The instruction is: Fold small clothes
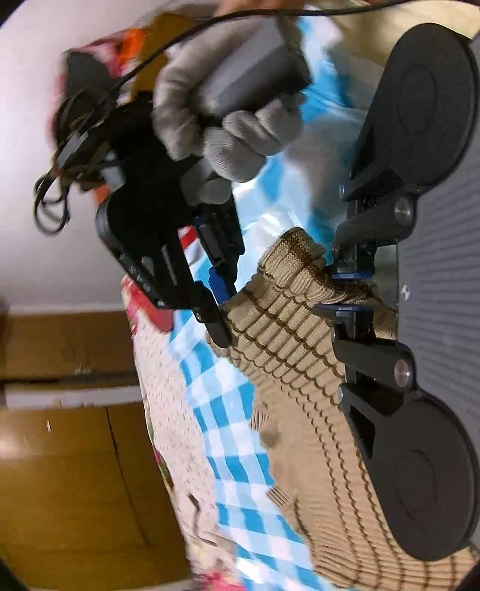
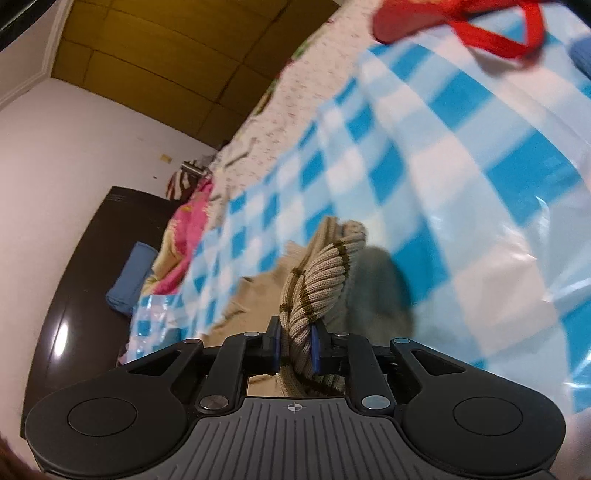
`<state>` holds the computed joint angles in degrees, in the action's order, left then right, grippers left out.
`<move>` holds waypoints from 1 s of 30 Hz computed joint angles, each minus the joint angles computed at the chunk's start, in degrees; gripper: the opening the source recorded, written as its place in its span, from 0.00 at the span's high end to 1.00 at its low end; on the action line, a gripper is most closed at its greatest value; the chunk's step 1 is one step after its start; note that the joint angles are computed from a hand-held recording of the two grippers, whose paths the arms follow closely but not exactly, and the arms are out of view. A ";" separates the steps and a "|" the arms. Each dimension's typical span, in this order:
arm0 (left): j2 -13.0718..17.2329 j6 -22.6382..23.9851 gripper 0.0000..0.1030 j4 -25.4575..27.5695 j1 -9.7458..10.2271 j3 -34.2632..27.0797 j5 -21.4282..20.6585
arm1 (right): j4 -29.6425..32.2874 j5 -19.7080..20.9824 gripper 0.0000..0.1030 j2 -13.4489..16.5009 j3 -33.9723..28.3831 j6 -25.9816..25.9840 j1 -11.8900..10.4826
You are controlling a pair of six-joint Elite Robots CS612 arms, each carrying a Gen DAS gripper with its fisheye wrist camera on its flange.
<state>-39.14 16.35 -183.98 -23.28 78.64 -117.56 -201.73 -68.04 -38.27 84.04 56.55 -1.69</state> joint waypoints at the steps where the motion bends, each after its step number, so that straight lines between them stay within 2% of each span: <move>1: 0.13 -2.70 0.77 -0.18 0.59 -0.56 -1.24 | 0.63 -0.26 0.85 -0.20 -0.60 -0.36 0.21; 5: 1.09 -12.94 0.77 -2.22 2.88 -3.01 -4.56 | 5.32 -1.47 0.85 -0.50 -4.90 -3.51 1.68; 8: 2.03 -20.45 0.77 -4.56 4.78 -4.71 -5.60 | 10.22 -2.19 0.85 0.36 -9.85 -6.50 3.13; 11: 2.87 -27.15 0.77 -6.21 6.74 -5.94 -5.08 | 16.11 -2.14 0.85 2.35 -16.31 -9.92 4.80; 13: 3.38 -31.03 0.78 -7.23 7.97 -6.33 -3.19 | 20.62 -2.20 0.85 4.07 -21.00 -12.61 6.01; 17: 4.01 -36.47 0.78 -6.86 10.00 -6.20 -0.24 | 31.06 -1.35 0.86 9.04 -32.28 -17.94 8.44; 20: 4.36 -38.49 0.78 -4.00 10.98 -6.18 1.57 | 41.21 -2.65 0.87 13.79 -42.33 -24.32 10.54; 21: 4.47 -39.00 0.78 -3.20 11.15 -6.16 2.33 | 44.29 -3.25 0.87 15.40 -45.56 -25.30 11.10; 23: 4.86 -40.24 0.78 -0.19 11.67 -6.73 2.83 | 50.05 -2.01 0.88 19.16 -52.69 -26.06 11.70; 26: 5.68 -43.21 0.78 2.60 12.38 -8.03 1.92 | 55.00 -3.46 0.84 22.83 -59.87 -25.82 12.41; 28: 5.43 -43.82 0.77 2.07 12.52 -7.48 2.09 | 55.96 -3.29 0.84 23.23 -60.80 -25.04 12.39; 30: 5.08 -42.59 0.77 1.35 12.78 -6.82 1.10 | 53.43 -3.51 0.84 21.53 -57.77 -26.07 12.26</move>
